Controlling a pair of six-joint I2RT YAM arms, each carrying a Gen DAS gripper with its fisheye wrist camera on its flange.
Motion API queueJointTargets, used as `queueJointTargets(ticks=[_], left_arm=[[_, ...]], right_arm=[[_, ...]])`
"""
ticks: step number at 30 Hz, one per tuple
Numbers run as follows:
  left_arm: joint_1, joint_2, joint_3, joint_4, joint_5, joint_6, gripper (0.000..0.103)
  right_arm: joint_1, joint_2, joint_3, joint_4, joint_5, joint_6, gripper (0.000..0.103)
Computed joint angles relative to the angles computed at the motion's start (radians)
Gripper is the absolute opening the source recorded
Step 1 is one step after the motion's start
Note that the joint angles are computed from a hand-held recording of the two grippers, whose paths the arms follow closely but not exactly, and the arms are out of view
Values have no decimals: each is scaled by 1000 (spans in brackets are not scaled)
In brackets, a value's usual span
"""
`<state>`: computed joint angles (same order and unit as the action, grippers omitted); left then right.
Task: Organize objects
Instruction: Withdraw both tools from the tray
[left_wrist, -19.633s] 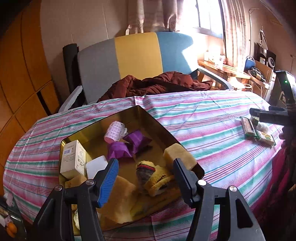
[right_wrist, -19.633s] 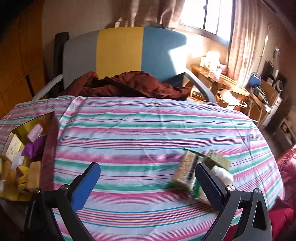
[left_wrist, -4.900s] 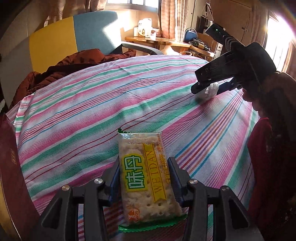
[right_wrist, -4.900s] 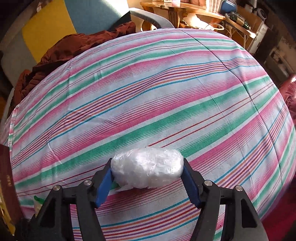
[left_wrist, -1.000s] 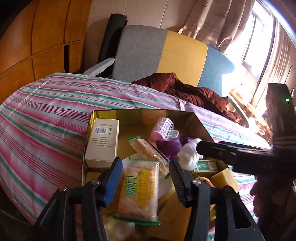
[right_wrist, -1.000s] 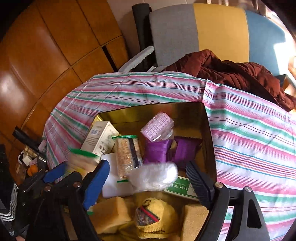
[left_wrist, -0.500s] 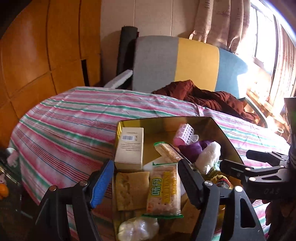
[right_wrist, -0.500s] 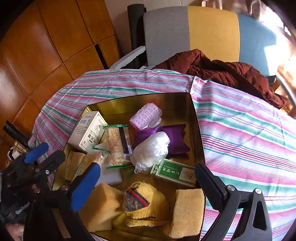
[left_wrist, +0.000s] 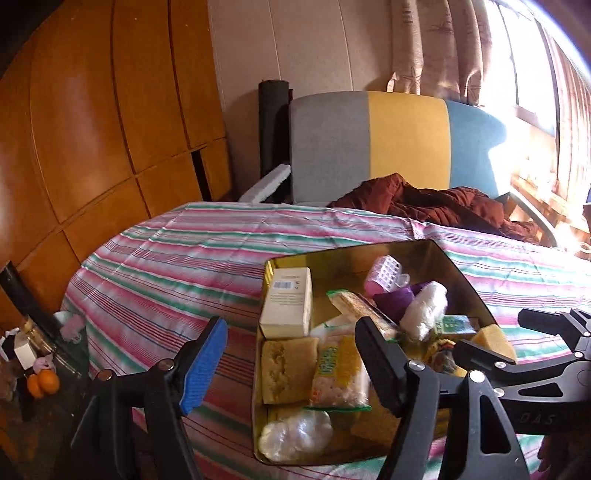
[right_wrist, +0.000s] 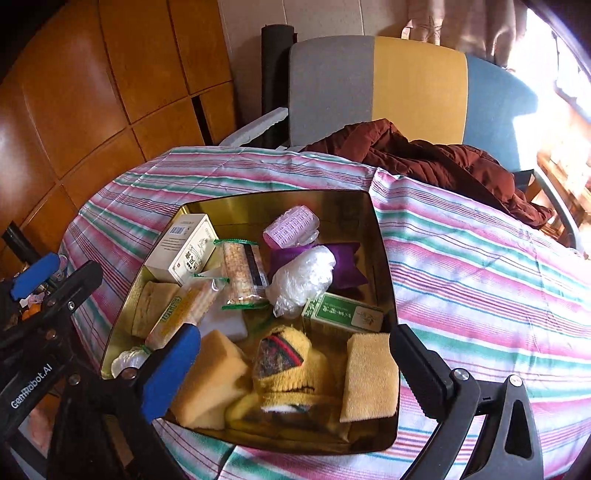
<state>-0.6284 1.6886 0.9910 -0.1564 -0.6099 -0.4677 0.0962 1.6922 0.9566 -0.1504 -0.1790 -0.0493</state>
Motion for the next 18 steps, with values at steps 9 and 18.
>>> queueJointTargets(ticks=[9,18], left_arm=[[-34,-24,-33,1,54,-33,72],[-33,-33,-58,28,57,-37,72]], right_arm=[[-8,-108,-117,33,14,10,103],[-11,-126,-148,43,28,15,103]])
